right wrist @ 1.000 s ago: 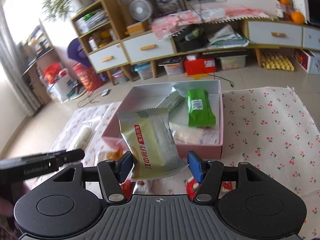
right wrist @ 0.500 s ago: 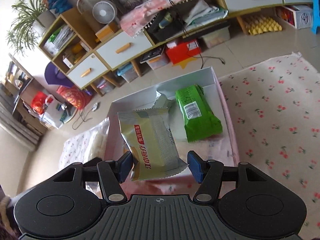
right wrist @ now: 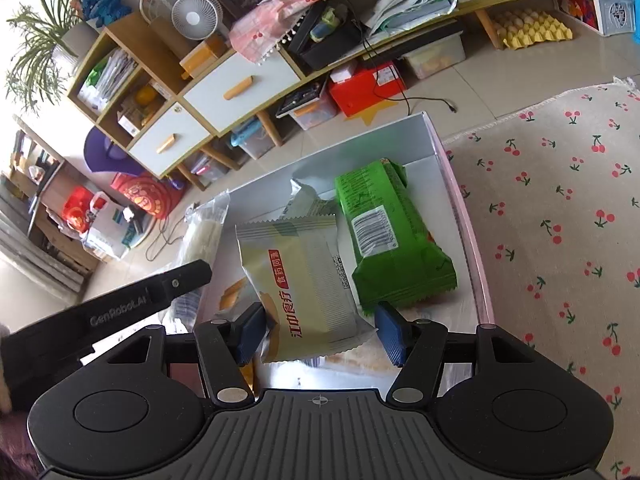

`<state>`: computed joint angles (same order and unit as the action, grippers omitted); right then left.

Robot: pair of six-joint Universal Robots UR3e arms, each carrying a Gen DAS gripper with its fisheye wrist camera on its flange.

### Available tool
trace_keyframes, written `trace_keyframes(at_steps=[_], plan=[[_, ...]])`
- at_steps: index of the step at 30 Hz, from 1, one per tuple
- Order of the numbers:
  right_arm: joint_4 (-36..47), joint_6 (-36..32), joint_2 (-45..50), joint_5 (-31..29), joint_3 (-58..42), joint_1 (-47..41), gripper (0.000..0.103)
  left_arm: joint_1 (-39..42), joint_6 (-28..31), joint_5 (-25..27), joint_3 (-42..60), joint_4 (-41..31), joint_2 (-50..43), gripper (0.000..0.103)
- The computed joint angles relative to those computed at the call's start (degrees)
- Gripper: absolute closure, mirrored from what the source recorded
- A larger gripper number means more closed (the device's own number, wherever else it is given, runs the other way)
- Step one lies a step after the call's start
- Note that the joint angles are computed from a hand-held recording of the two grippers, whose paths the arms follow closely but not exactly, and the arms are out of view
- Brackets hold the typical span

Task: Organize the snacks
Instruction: 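Lower both held packets into the pink box and open both tools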

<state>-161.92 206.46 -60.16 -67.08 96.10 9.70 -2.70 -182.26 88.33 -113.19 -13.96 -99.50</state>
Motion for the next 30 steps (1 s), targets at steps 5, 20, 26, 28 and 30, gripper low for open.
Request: trace_keyframes(at_steps=[5,20,26,28,30], plan=[[-1.6,1.5,1.0,1.5,-0.1,-0.8,0.043,-1.2,0.2,3.1,2.1,-0.8,-2.0,0.071],[-1.2,0.9,-2.3,1.4,0.8,-1.2,0.029,-4.0,1.7,7.7,1.1,1.2,-0.5,0.035],[1.7,0.0,-7.0,-0.4,3.0,-1.2,0.028,-3.7,0.8,7.7,-1.0,-0.9,3.1,0.031],[2.5,-0.3,-8.9,-1.1,3.9,-1.0,0.024,-3.3,0.5,7.4,-2.0,-1.7,4.8,0.029],[3.3,-0.5,-10.7,-1.7,4.5,-0.7,0.023,-3.2,0.3,7.3,-3.3,-2.4,6.7,0.026]])
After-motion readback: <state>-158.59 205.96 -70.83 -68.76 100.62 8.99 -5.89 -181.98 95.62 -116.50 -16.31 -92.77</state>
